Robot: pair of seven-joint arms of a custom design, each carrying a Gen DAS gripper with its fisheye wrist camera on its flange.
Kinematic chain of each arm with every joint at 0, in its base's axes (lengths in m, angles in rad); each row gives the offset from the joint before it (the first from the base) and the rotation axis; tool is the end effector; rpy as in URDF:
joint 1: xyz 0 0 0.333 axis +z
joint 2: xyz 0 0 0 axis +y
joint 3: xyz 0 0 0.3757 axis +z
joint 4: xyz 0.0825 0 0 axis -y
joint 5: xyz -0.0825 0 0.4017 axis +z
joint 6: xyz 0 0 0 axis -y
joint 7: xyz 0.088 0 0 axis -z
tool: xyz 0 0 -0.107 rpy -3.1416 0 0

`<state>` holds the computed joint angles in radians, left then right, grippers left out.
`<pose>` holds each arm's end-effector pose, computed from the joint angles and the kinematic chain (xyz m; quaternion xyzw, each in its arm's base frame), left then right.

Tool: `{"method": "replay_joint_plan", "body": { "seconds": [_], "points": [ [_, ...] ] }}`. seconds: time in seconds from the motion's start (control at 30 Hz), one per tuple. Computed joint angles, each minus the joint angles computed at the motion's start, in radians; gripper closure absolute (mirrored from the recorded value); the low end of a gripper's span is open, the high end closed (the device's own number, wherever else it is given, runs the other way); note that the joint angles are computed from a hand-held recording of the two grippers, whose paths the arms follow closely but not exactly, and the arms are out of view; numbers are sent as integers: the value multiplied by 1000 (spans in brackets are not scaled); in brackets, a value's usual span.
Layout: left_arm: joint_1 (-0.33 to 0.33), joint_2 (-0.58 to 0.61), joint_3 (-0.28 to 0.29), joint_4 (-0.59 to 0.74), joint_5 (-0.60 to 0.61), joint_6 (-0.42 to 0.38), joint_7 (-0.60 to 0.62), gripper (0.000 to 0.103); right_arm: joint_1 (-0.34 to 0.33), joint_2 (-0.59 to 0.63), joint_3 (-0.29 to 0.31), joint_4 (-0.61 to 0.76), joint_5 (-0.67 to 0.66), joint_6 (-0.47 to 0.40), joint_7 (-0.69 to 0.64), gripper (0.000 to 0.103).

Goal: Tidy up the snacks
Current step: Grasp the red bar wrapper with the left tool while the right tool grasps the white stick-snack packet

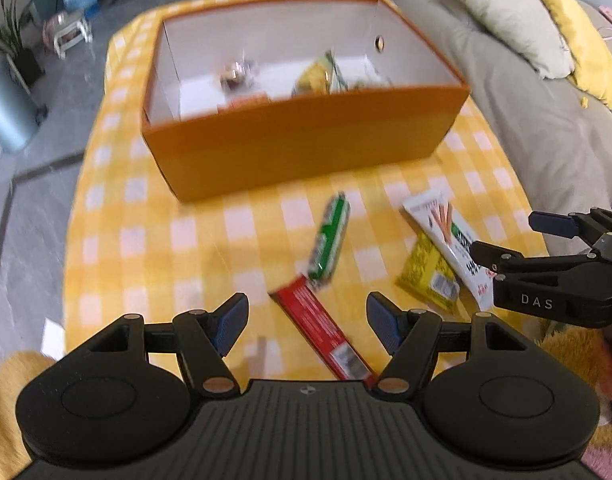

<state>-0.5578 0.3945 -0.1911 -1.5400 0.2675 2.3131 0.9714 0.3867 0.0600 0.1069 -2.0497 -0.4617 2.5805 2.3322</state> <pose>0.5660 -0.4858 0.5200 -0.5949 0.7766 -0.1815 0.1002 0.5411 0.2986 0.5110 -0.7009 0.6566 -0.1944 0.1996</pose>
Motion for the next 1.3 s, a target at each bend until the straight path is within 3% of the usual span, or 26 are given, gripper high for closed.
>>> {"method": "replay_joint_plan", "body": {
  "seconds": [0.37,0.5,0.83,0.97,1.3],
  "points": [
    [-32,111,11,118,-59,-163,-83,24,-29,50,-2,17,223,-10,-77,33],
    [-28,122,12,115,-77,-155,-124,24,-46,68,0,10,317,34,-116,33],
    [-38,155,17,139,-73,-167,-150,31,-50,118,0,44,354,28,-149,33],
    [-37,166,15,145,-79,-164,-140,38,-45,125,-5,46,338,36,-139,32],
    [-46,163,24,123,-57,-124,-139,66,-49,115,0,29,345,65,-144,48]
  ]
}}
